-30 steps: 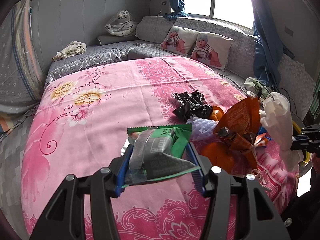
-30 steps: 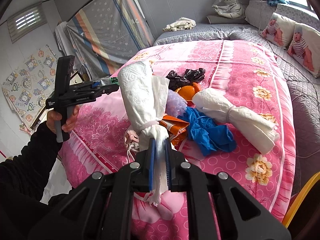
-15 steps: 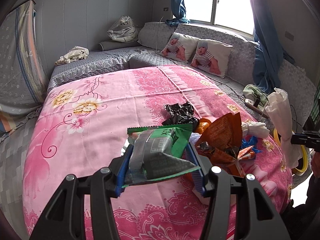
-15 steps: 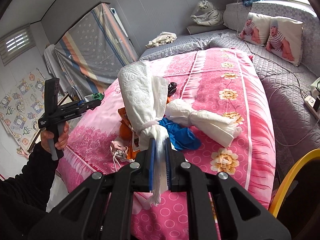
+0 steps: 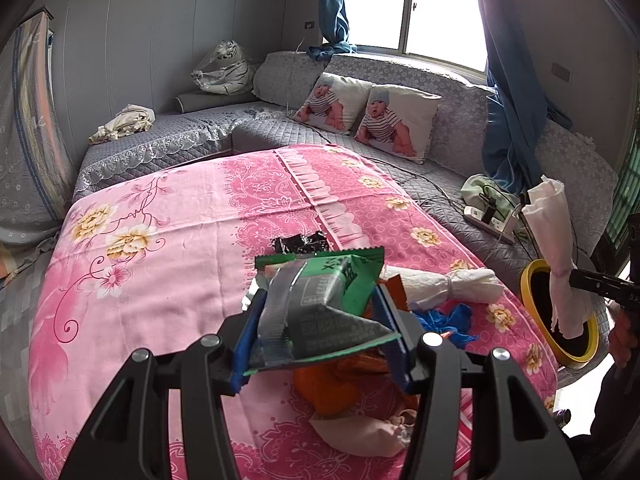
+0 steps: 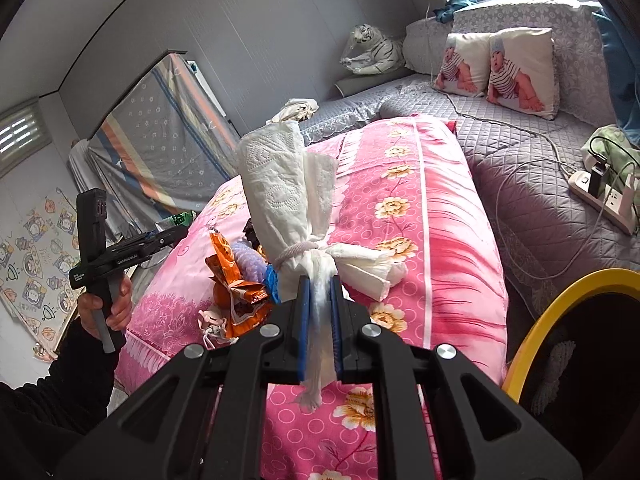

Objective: Collect trash
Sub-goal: 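Carry the green wrapper and tissue bundle over the bin with both grippers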

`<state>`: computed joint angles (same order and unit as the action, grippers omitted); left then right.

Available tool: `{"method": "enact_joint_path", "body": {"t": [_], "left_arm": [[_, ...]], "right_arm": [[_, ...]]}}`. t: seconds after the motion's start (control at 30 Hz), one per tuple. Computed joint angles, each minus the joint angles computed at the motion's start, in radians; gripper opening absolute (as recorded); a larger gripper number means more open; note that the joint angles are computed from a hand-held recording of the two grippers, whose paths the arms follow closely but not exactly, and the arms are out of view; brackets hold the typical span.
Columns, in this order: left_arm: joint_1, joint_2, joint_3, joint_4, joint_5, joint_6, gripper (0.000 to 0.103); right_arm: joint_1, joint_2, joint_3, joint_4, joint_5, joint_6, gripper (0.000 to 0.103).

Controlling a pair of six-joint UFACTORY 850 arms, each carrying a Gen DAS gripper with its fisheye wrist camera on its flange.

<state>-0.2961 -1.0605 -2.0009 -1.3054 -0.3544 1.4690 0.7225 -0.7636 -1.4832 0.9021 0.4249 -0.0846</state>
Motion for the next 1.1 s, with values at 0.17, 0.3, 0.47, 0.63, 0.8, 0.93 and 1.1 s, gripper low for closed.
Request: {"method": "enact_joint_path", "body": {"t": [0.17,0.3,0.47,0.63,0.8,0.93,1.1], "left_arm": [[-0.031,-0.006,-0.022,0.019,-0.026,-0.013,0.05],[-0.059,-0.024,-0.06,0.049,-0.05,-0.042,0.05],[-0.092,-0.066,-0.136,0.126,-0.09,-0.111,0.05],[-0.126,-0.114,-0.22,0.2,-0.131,-0.179,0.05],[-0.155,-0.165,-0.304,0.258,-0.178,-0.239,0.05],[-0.177,-0.194,-0.347,0.264,-0.207,-0.254,0.05],[-0.202,-0.211,-0.377,0.249,-0.235,-0.243,0.05]], "right_arm": [[-0.002,0.038,0.072,-0.011,0.061,0.069,0.009],[-0.004,0.068,0.129,-0.018,0.107,0.124,0.009],[-0.002,0.106,0.195,0.013,0.158,0.14,0.009],[-0.002,0.141,0.258,0.043,0.207,0.169,0.009],[-0.003,0.176,0.321,0.077,0.256,0.2,0.009],[0.002,0.201,0.362,0.125,0.295,0.202,0.009],[0.015,0.227,0.397,0.19,0.34,0.179,0.009]]}}
